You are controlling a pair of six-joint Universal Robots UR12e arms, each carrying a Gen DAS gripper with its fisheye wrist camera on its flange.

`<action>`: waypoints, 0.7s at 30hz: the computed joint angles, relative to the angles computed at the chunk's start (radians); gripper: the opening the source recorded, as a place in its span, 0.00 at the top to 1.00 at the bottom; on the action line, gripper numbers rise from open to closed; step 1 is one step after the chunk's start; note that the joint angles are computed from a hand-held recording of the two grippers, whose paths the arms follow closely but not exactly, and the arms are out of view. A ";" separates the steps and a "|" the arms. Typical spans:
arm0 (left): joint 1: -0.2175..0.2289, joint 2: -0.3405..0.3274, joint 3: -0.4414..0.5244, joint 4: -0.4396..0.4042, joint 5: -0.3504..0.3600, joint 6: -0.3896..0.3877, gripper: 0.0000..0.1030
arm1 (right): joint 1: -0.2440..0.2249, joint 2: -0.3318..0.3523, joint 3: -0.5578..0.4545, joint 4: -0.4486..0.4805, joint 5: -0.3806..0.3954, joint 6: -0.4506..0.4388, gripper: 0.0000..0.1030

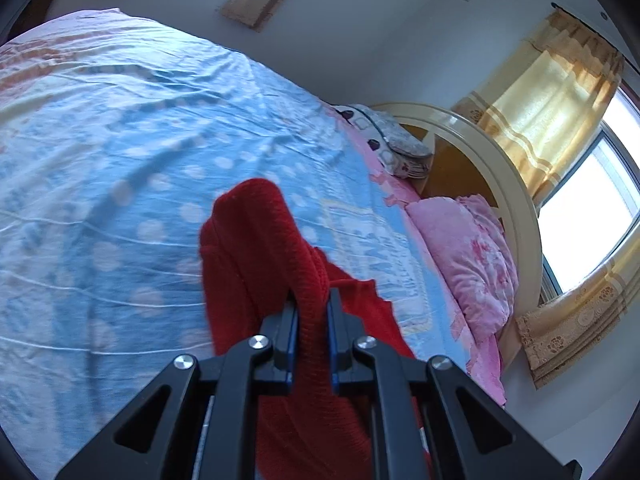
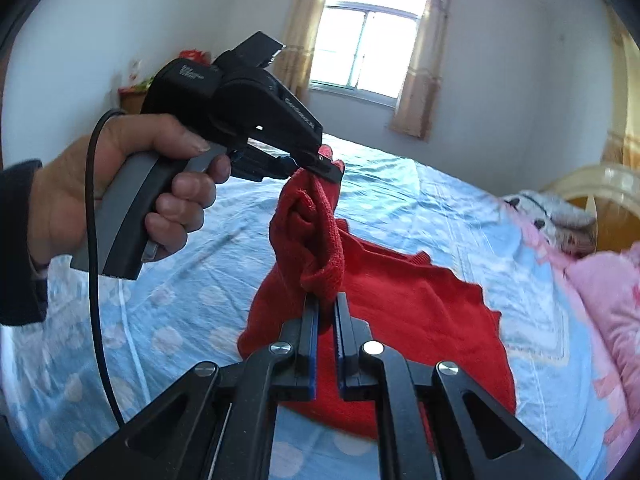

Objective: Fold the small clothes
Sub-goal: 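Lift the side edge with both grippers and fold it across the sweater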

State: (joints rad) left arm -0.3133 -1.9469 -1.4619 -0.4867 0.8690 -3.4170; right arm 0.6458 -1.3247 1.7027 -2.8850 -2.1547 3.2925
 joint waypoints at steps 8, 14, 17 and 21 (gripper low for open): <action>-0.042 -0.032 0.048 -0.019 -0.008 0.013 0.88 | -0.045 -0.059 0.067 -0.021 0.047 0.082 0.95; -0.072 -0.054 0.088 -0.062 -0.002 0.039 0.88 | -0.073 -0.093 0.110 -0.019 0.057 0.111 0.95; -0.091 -0.067 0.110 -0.081 0.006 0.055 0.88 | -0.085 -0.114 0.135 -0.013 0.058 0.141 0.95; -0.118 -0.087 0.143 -0.112 0.025 0.084 0.88 | -0.100 -0.137 0.162 -0.002 0.060 0.180 0.95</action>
